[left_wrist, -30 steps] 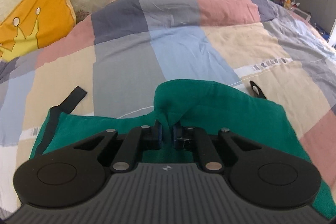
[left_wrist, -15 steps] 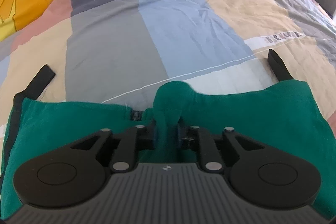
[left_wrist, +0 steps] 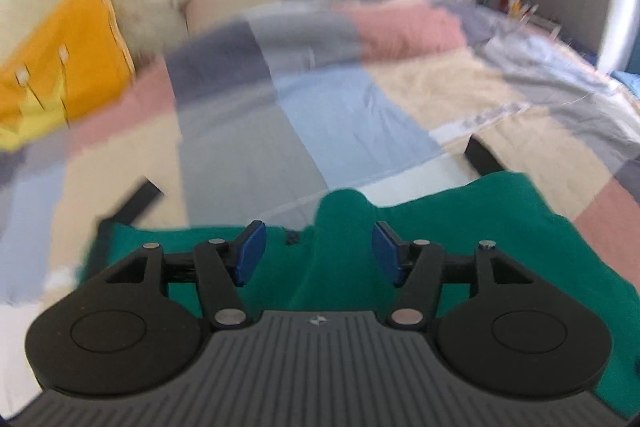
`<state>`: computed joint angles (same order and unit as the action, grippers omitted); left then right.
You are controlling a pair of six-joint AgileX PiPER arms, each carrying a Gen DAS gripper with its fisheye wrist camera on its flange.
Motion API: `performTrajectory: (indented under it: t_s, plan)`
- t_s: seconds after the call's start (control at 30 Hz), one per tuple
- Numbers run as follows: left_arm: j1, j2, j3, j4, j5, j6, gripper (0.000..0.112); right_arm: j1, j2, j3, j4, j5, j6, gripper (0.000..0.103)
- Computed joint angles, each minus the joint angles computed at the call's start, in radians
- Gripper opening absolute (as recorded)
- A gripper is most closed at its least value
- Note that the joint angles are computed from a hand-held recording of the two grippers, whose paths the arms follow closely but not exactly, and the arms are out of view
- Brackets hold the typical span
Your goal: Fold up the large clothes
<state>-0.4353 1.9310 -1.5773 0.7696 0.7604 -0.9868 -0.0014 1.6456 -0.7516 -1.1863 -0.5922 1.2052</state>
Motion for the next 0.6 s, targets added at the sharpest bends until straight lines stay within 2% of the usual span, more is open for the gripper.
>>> performTrajectory:
  t_s: [0.13, 0.3, 0.4, 0.47, 0.6]
  plan:
    - [-0.086, -0.222, 0.263, 0.17, -0.013, -0.203, 0.065, 0.002, -0.013, 0.03, 0.039, -0.024, -0.047, 0.08]
    - [-0.226, -0.447, 0.477, 0.247, 0.064, -0.346, 0.065, -0.011, -0.121, 0.123, 0.103, -0.064, -0.145, 0.08]
    - [-0.354, -0.551, 0.565, 0.27, 0.152, -0.444, 0.065, -0.018, -0.184, 0.185, 0.16, -0.076, -0.219, 0.08]
    - [-0.485, -0.59, 0.604, 0.31, 0.27, -0.512, 0.065, -0.039, -0.225, 0.223, 0.161, -0.104, -0.218, 0.08]
    - [-0.685, -0.671, 0.668, 0.311, 0.38, -0.624, 0.065, -0.068, -0.321, 0.255, 0.063, -0.095, -0.088, 0.08]
